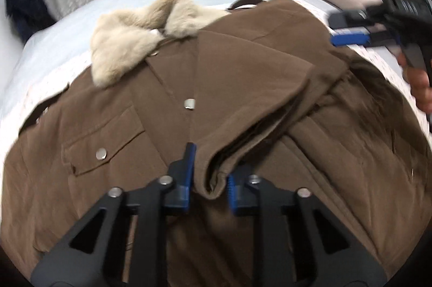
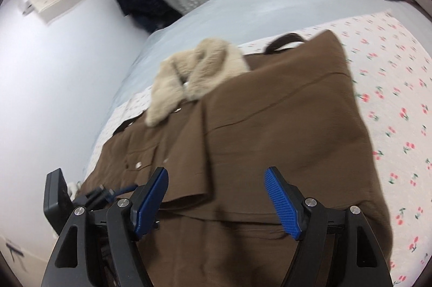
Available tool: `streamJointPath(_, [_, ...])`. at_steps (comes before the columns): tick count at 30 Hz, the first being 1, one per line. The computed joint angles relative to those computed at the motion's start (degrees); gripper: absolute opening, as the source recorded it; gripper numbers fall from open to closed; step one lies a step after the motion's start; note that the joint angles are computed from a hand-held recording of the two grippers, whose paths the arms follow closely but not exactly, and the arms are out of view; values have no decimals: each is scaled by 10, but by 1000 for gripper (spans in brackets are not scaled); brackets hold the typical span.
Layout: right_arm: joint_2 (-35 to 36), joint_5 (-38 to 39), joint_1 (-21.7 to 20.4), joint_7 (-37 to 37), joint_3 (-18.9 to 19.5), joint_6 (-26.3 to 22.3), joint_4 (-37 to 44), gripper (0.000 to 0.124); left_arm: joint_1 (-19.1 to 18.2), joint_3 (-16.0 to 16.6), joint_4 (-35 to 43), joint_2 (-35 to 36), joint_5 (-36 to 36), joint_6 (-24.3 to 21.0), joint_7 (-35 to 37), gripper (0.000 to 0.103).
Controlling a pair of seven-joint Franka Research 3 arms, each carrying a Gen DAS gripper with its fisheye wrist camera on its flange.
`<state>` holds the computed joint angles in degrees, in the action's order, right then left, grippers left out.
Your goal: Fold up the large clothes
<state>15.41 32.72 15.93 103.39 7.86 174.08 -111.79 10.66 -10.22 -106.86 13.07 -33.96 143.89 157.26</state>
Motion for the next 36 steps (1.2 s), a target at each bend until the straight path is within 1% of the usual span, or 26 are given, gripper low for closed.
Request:
streamJointPath(1, [-1,-2,2,7,-6,3,-5,76,8,-3,0,-2,-30,-1,4,14])
streamJointPath(2, [1,-8,5,15,-12,5,-6,76,20,-5,6,-1,-74,-12,3,13])
streamJointPath(4, [-4,-20,9,28,-22,8,-14,76,46,2,40,15,-167,-48,-55,12])
streamJointPath(5, [-4,-28,13,38,-28,8,-17,76,54,10,59,28,-186,-68,-100,13])
streamJointPath(6, [-5,-41,20,54,-40,7,-20,76,59,23,84,47,-178,-91,-177,15])
streamJointPath(7, [-10,-49,22,62,-43,6,-26,76,58,39,104,64,-153,-109,-243,17])
streamJointPath(8, [-11,-56,22,68,-45,6,-29,76,66,35,113,72,-137,-117,-270,22])
streamJointPath(9, [-13,-60,20,69,-44,8,-33,76,71,37,118,79,-120,-116,-283,22])
streamJointPath(10, [-17,-65,19,71,-44,10,-37,76,76,35,117,81,-109,-103,-282,23])
streamJointPath(11, [-22,-69,19,74,-45,11,-41,76,82,32,119,85,-100,-95,-273,30])
streamJointPath(12, [-24,-76,20,79,-48,12,-44,76,90,28,125,90,-98,-97,-272,44])
streamJointPath(14, [-27,-85,20,89,-51,16,-48,76,109,17,145,103,-110,-116,-274,53])
streamJointPath(16, [-34,-92,22,101,-56,23,-56,76,115,8,165,116,-109,-127,-273,54])
streamJointPath(19, [-42,-101,23,121,-63,38,-67,76,97,1,189,133,-68,-118,-277,54])
streamJointPath(22, [-50,-150,51,179,-106,45,-79,77,59,5,250,180,16,-123,-335,54])
streamJointPath(23, [-55,-171,61,203,-124,45,-86,77,51,6,265,193,40,-120,-356,50])
streamJointPath(24, [-58,-187,63,220,-133,43,-90,77,49,5,271,199,55,-113,-368,39])
streamJointPath(25, [-58,-199,61,231,-136,42,-91,77,47,2,273,203,67,-101,-375,35])
streamJointPath(26, [-58,-211,58,241,-140,39,-91,78,42,1,256,194,83,-64,-374,13])
streamJointPath(27, [-54,-215,49,244,-138,35,-85,78,44,-7,239,184,91,-37,-363,9])
streamJointPath(29, [-38,-206,23,233,-120,29,-67,78,64,-37,193,150,66,17,-320,9])
streamJointPath(31, [-7,-158,-24,190,-75,28,-32,78,83,-63,175,136,25,48,-276,9])
streamJointPath(33, [32,-99,-74,138,-20,29,14,78,93,-76,163,125,-5,67,-242,9])
streamJointPath(34, [58,-70,-93,110,3,28,45,78,89,-71,165,125,-5,70,-242,9])
streamJointPath(35, [84,-62,-96,107,5,23,76,78,84,-65,169,130,0,71,-247,9])
streamJointPath(36, [103,-62,-82,116,-12,14,100,76,82,-62,171,133,3,72,-248,9])
